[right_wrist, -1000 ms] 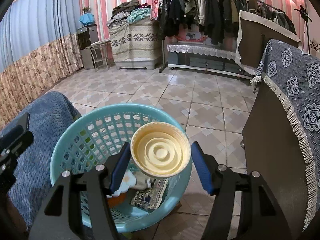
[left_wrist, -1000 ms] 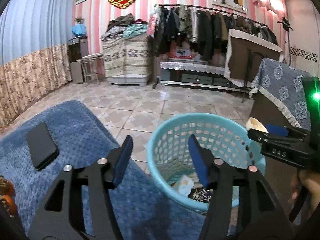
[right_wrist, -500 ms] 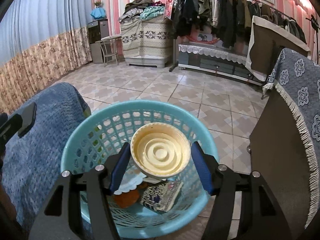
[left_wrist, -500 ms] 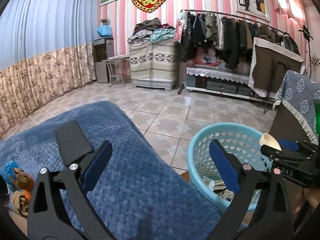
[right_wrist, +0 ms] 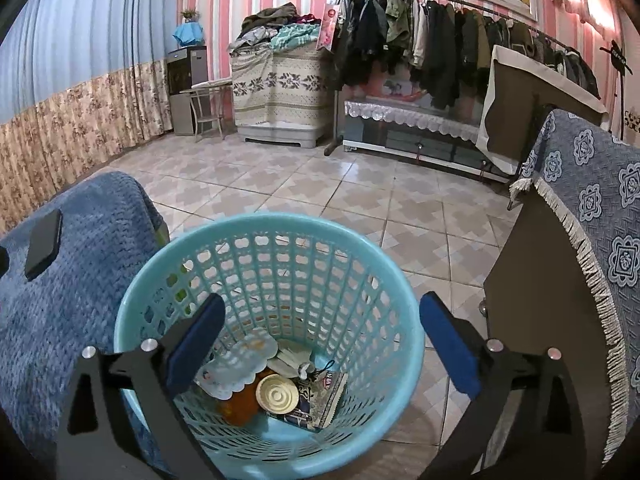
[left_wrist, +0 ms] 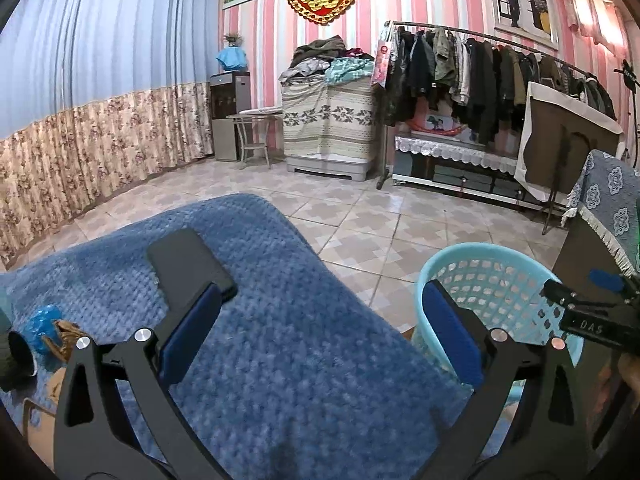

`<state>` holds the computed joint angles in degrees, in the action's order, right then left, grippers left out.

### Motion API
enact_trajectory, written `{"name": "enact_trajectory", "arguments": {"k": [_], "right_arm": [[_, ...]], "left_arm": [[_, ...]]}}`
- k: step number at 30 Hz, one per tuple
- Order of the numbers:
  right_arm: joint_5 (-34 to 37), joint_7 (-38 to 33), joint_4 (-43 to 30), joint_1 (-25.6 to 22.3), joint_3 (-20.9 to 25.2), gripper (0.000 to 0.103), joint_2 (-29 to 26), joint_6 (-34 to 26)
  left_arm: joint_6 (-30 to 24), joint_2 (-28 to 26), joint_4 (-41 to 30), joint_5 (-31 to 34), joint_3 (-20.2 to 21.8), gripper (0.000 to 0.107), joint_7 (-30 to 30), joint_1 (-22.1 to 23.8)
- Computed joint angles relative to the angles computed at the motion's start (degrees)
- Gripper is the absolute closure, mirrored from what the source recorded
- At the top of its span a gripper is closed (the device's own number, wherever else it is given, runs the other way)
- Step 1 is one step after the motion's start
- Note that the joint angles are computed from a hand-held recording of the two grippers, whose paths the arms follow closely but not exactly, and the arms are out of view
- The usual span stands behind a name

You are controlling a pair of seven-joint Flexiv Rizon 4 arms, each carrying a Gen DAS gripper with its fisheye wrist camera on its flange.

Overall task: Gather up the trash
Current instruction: 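Open the right gripper to drop the white lid into the basket, then move both grippers back over the items on the rug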

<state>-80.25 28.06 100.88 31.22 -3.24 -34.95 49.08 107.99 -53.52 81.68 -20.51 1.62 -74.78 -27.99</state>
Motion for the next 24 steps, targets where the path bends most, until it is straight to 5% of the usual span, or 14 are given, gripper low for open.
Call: {"name": "enact_trajectory", "arguments": {"k": [12,24], "right_arm": [[-0.7,-5.1,-6.5,4.7,-0.8,0.006,-3.5,-2.7],[1.8,-17.1,-17.9,11.0,-2.0,0.004,-10.3,2.6]], "left_arm": [[5.2,7.4,13.8,1.1,-0.9,0.009,-2.1,5.4],[12.5,15.4,31.5,-4.6,4.1,0.009,-1.2,10.5]]}}
